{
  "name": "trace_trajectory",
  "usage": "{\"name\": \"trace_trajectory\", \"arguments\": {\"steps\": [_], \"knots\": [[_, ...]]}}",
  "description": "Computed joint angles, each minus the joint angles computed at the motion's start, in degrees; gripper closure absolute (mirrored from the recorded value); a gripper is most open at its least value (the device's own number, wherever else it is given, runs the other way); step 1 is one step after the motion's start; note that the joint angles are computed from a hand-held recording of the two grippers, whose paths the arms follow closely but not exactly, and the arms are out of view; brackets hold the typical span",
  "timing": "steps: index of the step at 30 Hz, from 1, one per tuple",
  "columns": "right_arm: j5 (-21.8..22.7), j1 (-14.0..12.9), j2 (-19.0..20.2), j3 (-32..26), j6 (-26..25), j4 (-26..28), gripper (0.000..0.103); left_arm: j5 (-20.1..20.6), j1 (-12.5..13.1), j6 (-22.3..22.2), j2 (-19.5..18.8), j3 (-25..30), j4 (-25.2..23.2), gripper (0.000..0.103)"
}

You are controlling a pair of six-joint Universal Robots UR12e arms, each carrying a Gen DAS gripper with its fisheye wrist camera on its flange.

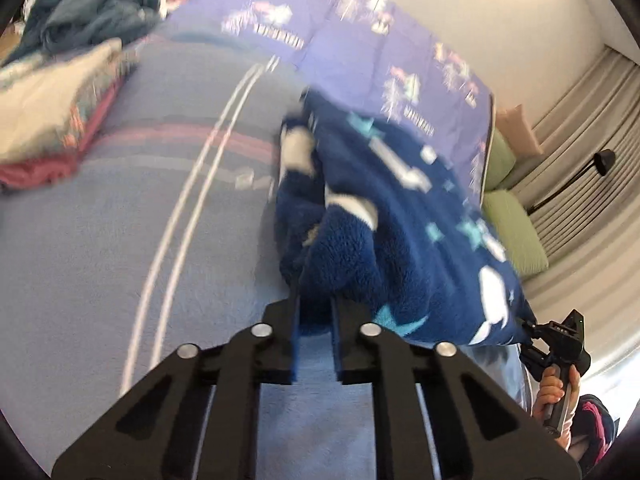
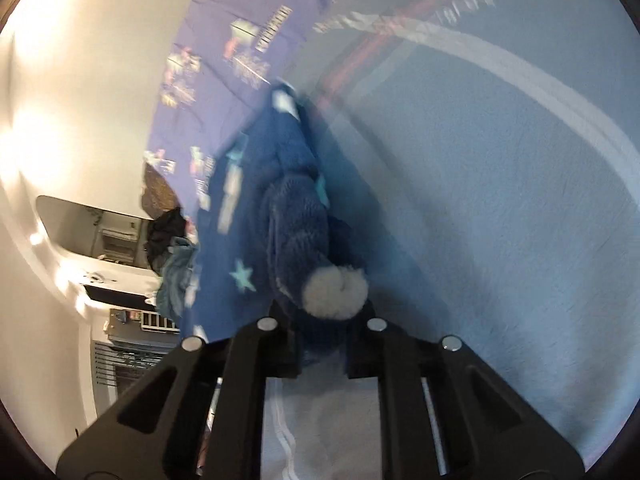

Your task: Fold small clothes

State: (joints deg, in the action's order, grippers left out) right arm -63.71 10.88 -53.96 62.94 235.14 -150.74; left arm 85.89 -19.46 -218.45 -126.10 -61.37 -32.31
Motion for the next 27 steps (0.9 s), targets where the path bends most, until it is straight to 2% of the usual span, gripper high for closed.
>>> {"name": "trace_trajectory", "arguments": {"steps": [3,4,5,6,7,9,11,12,13,14,16,18,20,22,23,24,25,27], "knots": [[-2.1,0.3,-0.1,-1.8,-5.7,5.5,0.091,3.8,-0.8,5.3,0.4,0.8,-1.2,0.096],[-3.0,0.5,0.1,-2.3,-7.1,8.1,0.090,5.8,-1.1,6.2,0.4,1.0,-2.3,0.103],[-3.4,0.7,0.4,-2.5,-7.8,10.9,0.089,8.5,-1.4,6.3,0.4,1.0,-3.6,0.103],[-3.3,0.7,0.1,-1.9,-7.5,11.3,0.085,9.6,-1.3,5.5,0.6,0.3,-4.5,0.103],[-3.0,0.7,-0.1,-0.7,-6.5,10.5,0.079,8.3,-0.8,3.8,1.0,-0.8,-4.2,0.103],[-2.3,0.5,-0.8,1.4,-5.1,7.4,0.078,4.3,0.2,-0.6,2.1,-3.7,-1.9,0.103],[-2.5,0.3,-1.5,2.6,-4.8,6.4,0.068,3.4,0.4,-1.0,2.7,-4.7,-1.2,0.085],[-3.3,0.4,-1.9,2.9,-5.0,6.5,0.066,3.4,0.4,-0.8,2.9,-4.9,-0.8,0.058],[-4.1,0.4,-2.1,3.0,-5.3,6.7,0.061,3.3,0.4,-1.2,3.0,-5.2,0.5,0.041],[-4.9,0.5,-2.2,3.0,-5.5,6.5,0.054,1.9,0.6,-1.6,2.9,-5.4,2.9,0.039],[-4.3,0.3,-2.0,2.9,-4.7,5.6,0.048,-2.4,0.9,-1.6,2.0,-4.5,5.1,0.033],[-1.6,0.2,-1.1,2.1,-3.2,4.9,0.046,-5.6,0.9,-2.5,0.5,-2.4,4.2,0.028],[-0.7,0.4,-0.1,0.7,-2.9,5.1,0.043,-7.7,0.9,-2.4,-1.4,0.4,1.0,0.028],[-1.6,0.8,1.1,-1.4,-3.6,6.2,0.043,-8.4,0.9,-3.0,-3.8,4.2,-3.4,0.030],[-2.4,1.0,1.6,-2.4,-3.8,7.0,0.052,-8.4,0.9,-3.4,-4.5,5.1,-3.8,0.034],[-3.9,1.2,1.8,-3.3,-4.4,8.9,0.065,-8.0,1.0,-3.7,-5.2,6.2,-3.6,0.050],[-4.4,1.2,1.9,-3.7,-4.3,9.6,0.085,-9.3,1.3,-3.9,-5.6,6.6,-3.5,0.065],[-3.9,1.1,1.4,-2.8,-2.5,7.9,0.088,-10.4,1.6,-5.3,-5.3,6.3,-2.2,0.076]]}}
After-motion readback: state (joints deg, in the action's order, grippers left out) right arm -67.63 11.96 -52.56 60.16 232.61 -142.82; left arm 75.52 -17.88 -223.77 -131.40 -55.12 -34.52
